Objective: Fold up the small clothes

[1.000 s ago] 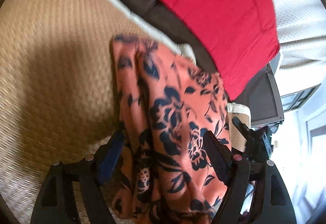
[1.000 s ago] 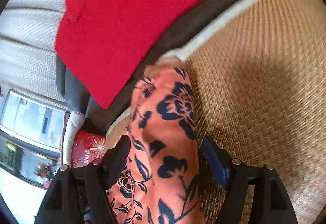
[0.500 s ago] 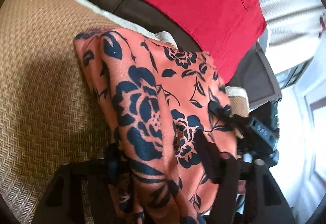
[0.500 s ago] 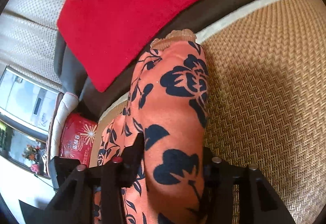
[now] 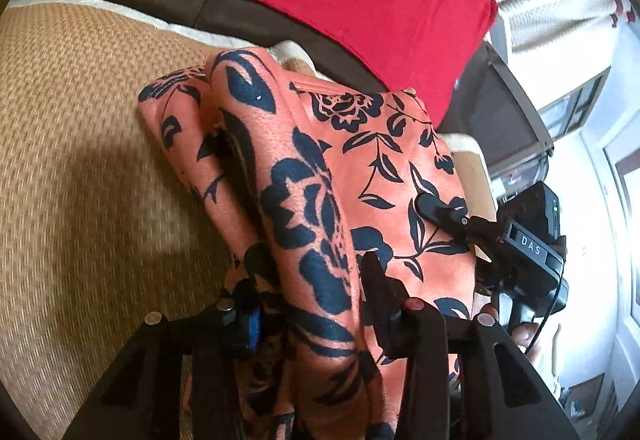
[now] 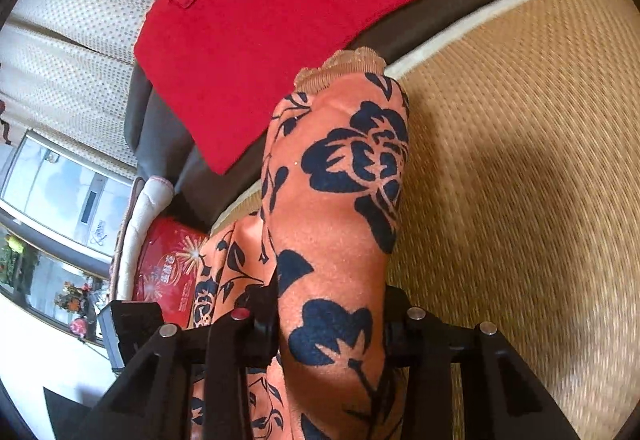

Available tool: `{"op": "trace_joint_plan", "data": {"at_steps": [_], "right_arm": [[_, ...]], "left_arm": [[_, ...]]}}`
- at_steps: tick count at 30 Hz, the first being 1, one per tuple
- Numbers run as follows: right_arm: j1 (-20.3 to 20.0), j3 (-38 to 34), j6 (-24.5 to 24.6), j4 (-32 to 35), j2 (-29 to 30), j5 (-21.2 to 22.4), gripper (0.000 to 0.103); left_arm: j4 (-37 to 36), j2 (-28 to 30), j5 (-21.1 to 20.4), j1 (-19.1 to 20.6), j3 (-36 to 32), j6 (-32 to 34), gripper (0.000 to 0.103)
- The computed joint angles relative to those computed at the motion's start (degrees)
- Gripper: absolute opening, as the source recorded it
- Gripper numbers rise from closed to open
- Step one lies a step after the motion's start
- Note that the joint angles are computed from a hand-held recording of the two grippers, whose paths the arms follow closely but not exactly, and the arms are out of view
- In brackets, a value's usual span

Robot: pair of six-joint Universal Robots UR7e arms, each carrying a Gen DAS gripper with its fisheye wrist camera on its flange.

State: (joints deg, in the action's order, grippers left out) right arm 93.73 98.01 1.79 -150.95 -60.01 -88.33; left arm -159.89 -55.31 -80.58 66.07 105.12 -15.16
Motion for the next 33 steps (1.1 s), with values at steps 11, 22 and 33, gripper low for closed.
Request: {"op": "trace_joint_plan", "data": {"at_steps": [11,22,33], "right_arm": [[-0.8,7.8,0.1,0.0,-5.9,-0.7,0.039],[3.2,9.1,0.1,-7.2,-3.4,-13.9,0.058],[8.2,18.9,-8.5,-26.7,-9.3,-20.3,0.058]], "left_arm": [[1.9,-0.5,6.6,-4.3,4.8,-0.7,0.042],[2.0,2.3,22.7,-8.5,5.0,-1.6,0.054],[-2.4,3.2,42.4,-15.9,12.1,-3.2,0.065]]}}
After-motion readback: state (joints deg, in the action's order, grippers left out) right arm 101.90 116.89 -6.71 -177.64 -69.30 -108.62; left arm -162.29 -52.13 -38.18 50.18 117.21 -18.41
